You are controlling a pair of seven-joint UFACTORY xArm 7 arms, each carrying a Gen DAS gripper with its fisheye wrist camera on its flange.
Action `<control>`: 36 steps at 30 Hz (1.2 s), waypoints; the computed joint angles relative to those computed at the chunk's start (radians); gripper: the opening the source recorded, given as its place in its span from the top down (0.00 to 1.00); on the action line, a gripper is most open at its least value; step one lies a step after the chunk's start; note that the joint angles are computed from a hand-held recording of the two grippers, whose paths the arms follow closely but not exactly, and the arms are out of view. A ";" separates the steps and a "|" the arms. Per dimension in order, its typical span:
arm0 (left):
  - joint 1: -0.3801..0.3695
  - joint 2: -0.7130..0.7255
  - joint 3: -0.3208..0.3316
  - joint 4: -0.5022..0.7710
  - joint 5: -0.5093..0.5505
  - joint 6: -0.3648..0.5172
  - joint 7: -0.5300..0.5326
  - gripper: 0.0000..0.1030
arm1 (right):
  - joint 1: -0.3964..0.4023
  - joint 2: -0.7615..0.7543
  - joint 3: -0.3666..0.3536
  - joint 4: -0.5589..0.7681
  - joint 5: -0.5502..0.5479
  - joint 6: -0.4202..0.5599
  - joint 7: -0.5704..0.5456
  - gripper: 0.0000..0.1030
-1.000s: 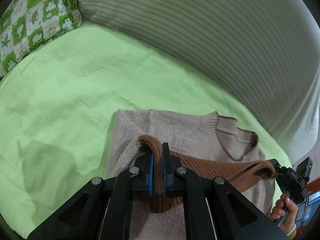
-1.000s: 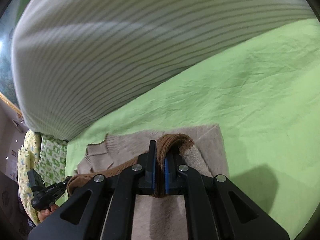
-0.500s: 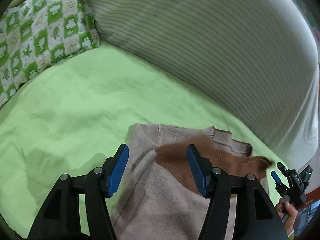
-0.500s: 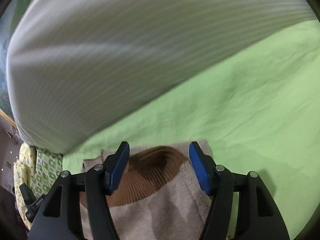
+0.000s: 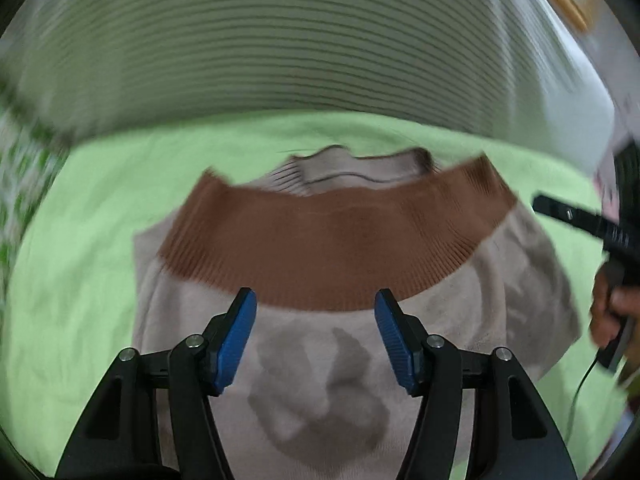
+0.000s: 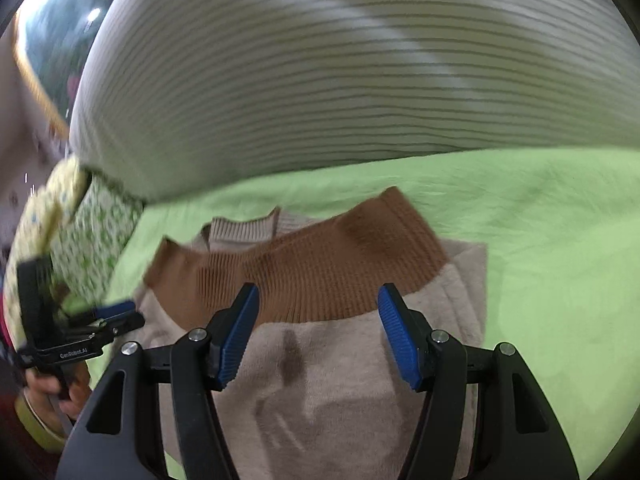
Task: Fold small clothes
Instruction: 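Pinch the middle of the brown ribbed hem with both grippers, then press the hem flat below the collar and open both grippers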
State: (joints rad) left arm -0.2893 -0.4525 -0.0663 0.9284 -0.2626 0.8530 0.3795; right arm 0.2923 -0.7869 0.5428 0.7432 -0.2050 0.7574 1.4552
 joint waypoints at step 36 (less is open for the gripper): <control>-0.010 0.306 -0.095 0.165 0.173 -0.093 -0.279 0.93 | 0.081 0.464 -0.130 0.233 -0.261 -0.019 -0.137 0.96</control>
State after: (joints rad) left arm -0.2995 -0.1469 -0.1610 1.0933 -0.0892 0.7599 0.1008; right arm 0.3730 -0.3227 0.4130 0.9765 -0.4657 0.7382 1.3186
